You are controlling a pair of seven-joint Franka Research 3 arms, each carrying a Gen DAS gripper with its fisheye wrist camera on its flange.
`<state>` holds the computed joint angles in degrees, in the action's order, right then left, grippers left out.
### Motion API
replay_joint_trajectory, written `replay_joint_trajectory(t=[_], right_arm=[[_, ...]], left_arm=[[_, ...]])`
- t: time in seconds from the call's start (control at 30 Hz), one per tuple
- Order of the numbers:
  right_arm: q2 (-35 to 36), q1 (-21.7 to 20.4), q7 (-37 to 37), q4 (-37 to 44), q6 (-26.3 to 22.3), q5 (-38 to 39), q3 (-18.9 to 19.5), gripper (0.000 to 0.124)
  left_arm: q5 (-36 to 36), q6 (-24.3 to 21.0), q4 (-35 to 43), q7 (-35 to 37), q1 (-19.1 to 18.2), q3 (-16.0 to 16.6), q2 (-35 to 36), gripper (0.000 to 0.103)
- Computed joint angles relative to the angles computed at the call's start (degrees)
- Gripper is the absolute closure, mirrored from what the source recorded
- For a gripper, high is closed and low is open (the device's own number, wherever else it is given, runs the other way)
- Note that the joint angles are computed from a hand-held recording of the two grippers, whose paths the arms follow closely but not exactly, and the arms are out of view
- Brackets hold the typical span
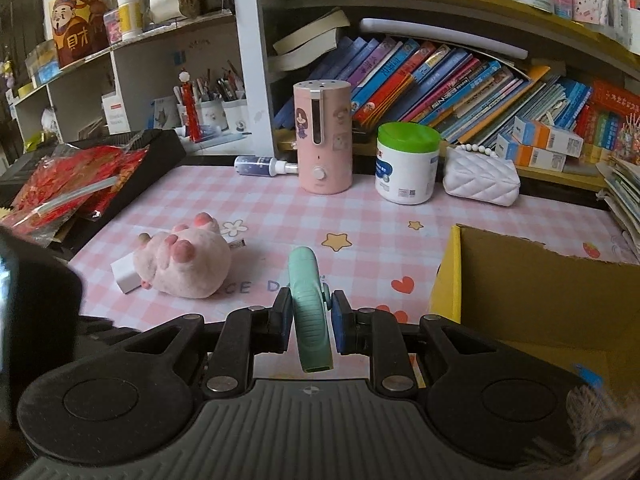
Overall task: Organize objects
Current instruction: 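Grasp the small white-and-red box with the left gripper while the right holds the stapler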
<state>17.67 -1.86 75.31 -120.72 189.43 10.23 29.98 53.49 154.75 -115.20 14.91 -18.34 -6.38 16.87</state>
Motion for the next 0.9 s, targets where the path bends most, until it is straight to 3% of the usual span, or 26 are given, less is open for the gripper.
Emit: replay_joint_trajectory(t=[0.13,0.23,0.53,0.77,0.9], right_arm=[[0.3,-3.8,-0.8,-0.3,-0.4,-1.1,3.9,0.105],[0.4,-5.0,-1.3,-0.4,-0.9,-1.0,5.3,0.105],[-0.6,-5.5,-4.0,-1.3,-2.6,2.2,7.4,0.105],[-4.2,3.5,-4.6,-3.6,-5.4,7.2,-0.7,0.105],[-6.5,5.1,-5.6,-5.5,-7.4,11.3,-1.2,0.105]], left_arm=[[-0.1,-0.6,-0.1,-0.8,-0.1,0.1,-0.2,0.075],[-0.8,1.2,-2.0,-3.1,0.4,0.1,-1.7,0.075],[7.0,3.9,-10.5,-14.5,2.1,-1.3,-11.3,0.075],[9.2,4.4,-17.9,-19.0,4.7,-4.9,-18.4,0.075],[9.9,4.8,-21.2,-20.3,5.8,-6.6,-21.8,0.075]])
